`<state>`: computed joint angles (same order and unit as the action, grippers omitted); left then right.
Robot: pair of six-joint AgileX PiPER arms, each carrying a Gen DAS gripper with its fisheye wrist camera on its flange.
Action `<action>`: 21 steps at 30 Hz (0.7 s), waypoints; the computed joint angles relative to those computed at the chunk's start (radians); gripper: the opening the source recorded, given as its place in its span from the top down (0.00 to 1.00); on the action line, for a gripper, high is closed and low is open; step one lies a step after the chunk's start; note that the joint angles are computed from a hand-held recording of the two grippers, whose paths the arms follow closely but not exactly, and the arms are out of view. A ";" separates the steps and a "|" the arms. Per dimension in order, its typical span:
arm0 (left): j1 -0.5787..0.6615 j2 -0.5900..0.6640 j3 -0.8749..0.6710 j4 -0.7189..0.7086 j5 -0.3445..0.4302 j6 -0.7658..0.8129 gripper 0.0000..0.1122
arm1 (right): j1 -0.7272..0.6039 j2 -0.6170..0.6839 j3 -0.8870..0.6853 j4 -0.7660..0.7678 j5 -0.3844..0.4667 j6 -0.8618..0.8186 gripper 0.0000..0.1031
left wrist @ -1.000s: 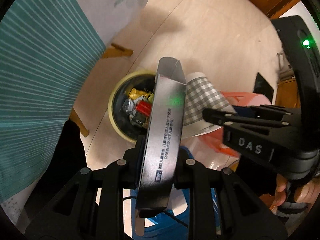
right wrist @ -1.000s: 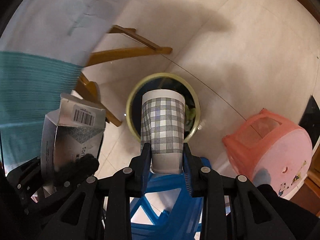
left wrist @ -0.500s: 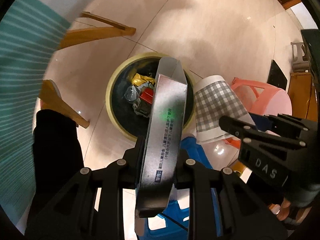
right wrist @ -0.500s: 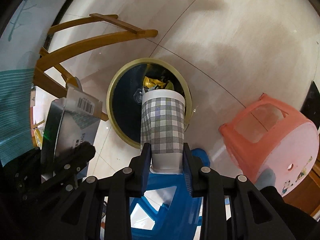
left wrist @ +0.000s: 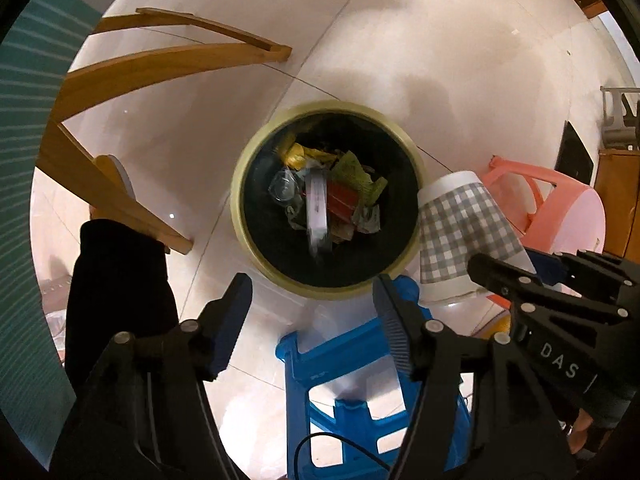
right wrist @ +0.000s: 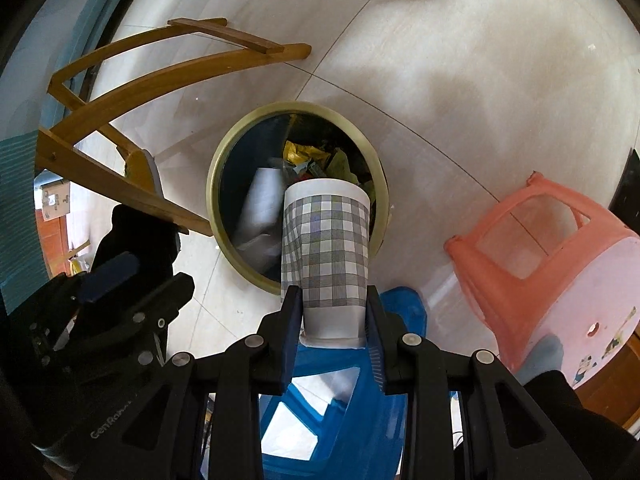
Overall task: Collect trash
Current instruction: 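Open both tools to drop the carton and cup into the bin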
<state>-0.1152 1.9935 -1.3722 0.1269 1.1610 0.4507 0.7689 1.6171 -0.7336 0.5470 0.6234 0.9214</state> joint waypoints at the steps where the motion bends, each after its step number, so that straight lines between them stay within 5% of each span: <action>1: 0.003 0.000 0.001 0.001 -0.001 0.001 0.47 | -0.004 0.002 0.001 0.006 -0.002 -0.008 0.71; 21: 0.065 -0.208 0.114 -0.015 0.036 -0.011 0.47 | 0.005 -0.008 -0.062 -0.052 -0.032 -0.014 0.58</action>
